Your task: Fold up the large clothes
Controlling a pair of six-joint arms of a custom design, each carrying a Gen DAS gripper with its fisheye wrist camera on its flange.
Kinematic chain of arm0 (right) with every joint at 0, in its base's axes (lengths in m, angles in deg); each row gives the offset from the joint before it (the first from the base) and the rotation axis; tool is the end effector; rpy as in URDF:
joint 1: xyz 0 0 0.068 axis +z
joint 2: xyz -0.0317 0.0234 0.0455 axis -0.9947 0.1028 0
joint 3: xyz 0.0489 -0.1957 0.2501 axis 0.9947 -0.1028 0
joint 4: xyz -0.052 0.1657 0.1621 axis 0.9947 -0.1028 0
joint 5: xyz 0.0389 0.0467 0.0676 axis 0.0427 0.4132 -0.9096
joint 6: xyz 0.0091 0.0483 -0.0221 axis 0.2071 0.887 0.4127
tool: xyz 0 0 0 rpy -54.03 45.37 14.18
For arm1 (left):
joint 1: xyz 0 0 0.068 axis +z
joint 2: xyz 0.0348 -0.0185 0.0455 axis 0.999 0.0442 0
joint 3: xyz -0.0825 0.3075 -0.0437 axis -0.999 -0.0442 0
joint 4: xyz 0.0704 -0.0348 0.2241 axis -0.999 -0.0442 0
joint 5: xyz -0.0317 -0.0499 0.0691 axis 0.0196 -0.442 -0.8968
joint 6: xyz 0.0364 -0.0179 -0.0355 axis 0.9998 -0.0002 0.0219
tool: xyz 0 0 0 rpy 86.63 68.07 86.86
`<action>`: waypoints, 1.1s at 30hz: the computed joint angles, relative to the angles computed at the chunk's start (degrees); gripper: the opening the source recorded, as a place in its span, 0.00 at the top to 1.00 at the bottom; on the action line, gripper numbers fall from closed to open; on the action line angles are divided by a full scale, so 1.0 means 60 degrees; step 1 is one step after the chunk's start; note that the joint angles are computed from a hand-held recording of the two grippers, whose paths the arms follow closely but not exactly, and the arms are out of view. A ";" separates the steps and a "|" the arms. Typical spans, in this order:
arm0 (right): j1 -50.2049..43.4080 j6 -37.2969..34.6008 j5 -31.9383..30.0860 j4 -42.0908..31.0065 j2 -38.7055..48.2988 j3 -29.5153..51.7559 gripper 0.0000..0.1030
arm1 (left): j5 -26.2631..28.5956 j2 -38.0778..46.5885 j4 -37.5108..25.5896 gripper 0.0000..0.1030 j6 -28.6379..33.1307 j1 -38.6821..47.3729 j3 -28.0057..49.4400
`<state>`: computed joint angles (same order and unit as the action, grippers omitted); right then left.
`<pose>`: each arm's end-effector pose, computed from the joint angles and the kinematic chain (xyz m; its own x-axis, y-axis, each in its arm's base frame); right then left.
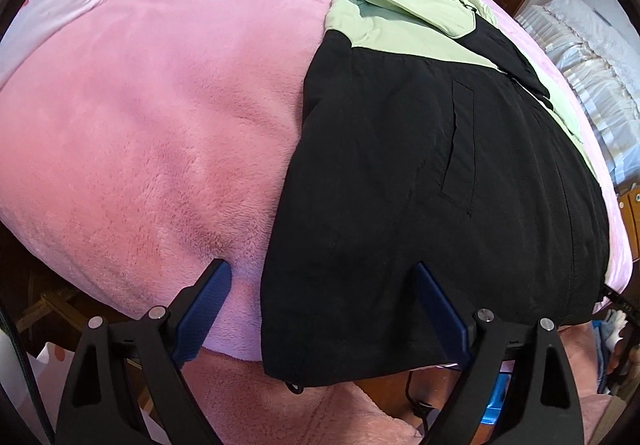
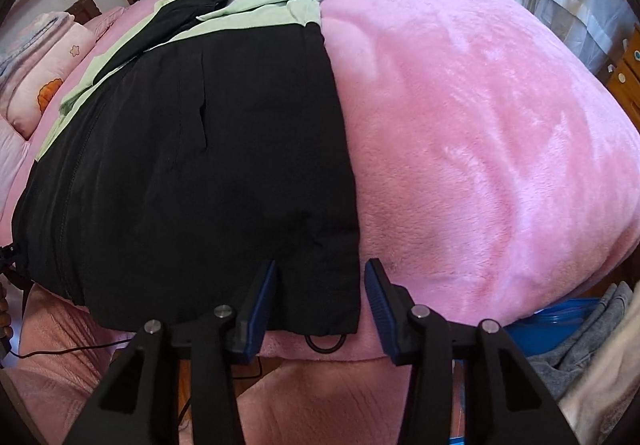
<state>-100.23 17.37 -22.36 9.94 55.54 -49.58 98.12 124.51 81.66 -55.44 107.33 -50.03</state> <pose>0.2619 -0.0656 0.1130 -0.9006 -0.1510 -0.4077 -0.2074 0.9734 0.0976 0.1782 0.0572 0.0677 -0.8228 -0.4301 -0.3714 -0.3704 0.9016 -0.2235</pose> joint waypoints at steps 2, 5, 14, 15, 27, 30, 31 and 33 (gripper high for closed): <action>-0.0008 -0.0019 -0.0042 -0.0049 0.0049 0.0052 0.60 | 0.0255 0.0164 0.0037 0.11 0.0038 0.0183 0.0050; -0.0059 -0.0070 -0.0133 -0.0154 0.0086 0.0127 0.60 | 0.0381 0.0310 0.0123 0.12 0.0066 0.0263 0.0042; 0.0071 0.0120 0.0007 -0.0032 0.0404 0.0249 0.59 | -0.0495 0.0026 -0.0748 0.50 -0.0654 -0.1002 0.0577; 0.0108 0.0122 0.0058 0.0034 0.0423 0.0225 0.59 | -0.0733 -0.0100 -0.1008 0.56 -0.0844 -0.1294 0.0689; 0.0632 -0.0400 0.0168 -0.0682 -0.1248 0.0106 0.80 | -0.1402 -0.2543 -0.5143 0.91 -0.3261 -0.3057 0.2542; 0.0320 -0.0201 -0.0843 -0.2026 -0.2119 0.0863 0.81 | -0.1176 -0.3505 -0.6146 0.91 -0.3645 -0.3289 0.3244; 0.0242 -0.0085 -0.1184 -0.2393 -0.2358 0.1160 0.81 | -0.1095 -0.3831 -0.6478 0.92 -0.3756 -0.3325 0.3558; 0.0184 0.0197 -0.1821 -0.3038 -0.2752 0.1830 0.83 | -0.0974 -0.4273 -0.7125 0.92 -0.3939 -0.3310 0.4278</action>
<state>-99.13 18.55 -33.28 -8.29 39.03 -38.60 92.27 98.88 38.91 -79.07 87.46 -24.36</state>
